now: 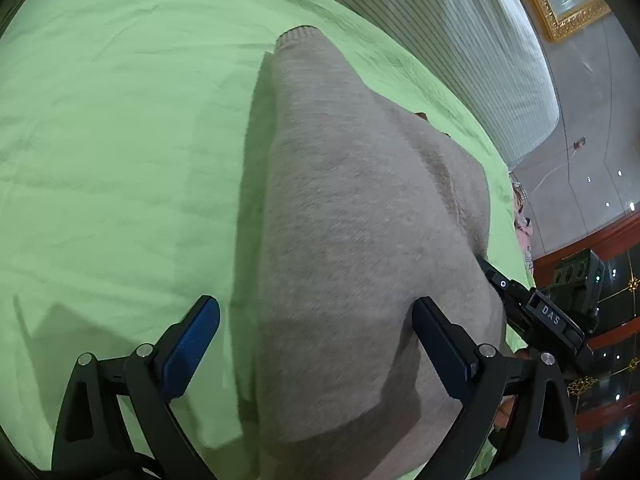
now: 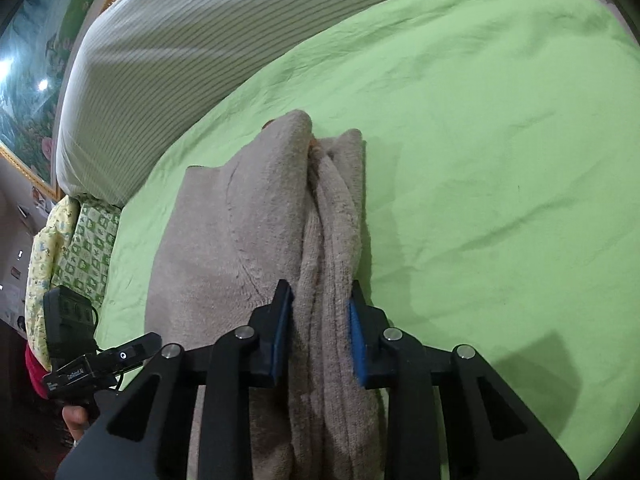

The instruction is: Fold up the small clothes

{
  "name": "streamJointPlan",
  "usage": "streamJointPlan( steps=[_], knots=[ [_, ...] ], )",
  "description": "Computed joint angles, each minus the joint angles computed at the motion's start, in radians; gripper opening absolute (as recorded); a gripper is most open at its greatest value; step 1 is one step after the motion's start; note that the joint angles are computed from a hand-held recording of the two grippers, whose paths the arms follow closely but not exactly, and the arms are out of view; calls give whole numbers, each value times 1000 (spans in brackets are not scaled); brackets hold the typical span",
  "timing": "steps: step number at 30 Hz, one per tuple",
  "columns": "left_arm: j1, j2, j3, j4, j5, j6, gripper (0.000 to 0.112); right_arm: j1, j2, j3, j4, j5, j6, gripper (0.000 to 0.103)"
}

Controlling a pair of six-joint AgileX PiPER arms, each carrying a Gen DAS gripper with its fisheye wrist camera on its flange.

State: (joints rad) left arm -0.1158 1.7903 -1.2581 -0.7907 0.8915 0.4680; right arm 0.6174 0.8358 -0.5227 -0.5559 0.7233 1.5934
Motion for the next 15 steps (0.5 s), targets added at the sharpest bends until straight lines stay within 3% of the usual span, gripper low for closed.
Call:
streamJointPlan(
  steps=[3, 6, 9, 12, 15],
  knots=[
    [-9, 22, -24, -8, 5, -6, 98, 13, -12, 14, -28, -6, 41, 38],
    [-15, 49, -47, -24, 10, 7, 98, 54, 22, -31, -52, 82, 55, 52],
    [-20, 74, -57, -54, -1, 29, 97, 1, 47, -24, -11, 5, -6, 52],
    [-20, 90, -57, -104, 13, 66, 83, -71, 58, 1, 45, -78, -78, 51],
    [-14, 69, -37, -130, 6, 102, 66, -90, 41, 18, 64, -138, -75, 34]
  ],
)
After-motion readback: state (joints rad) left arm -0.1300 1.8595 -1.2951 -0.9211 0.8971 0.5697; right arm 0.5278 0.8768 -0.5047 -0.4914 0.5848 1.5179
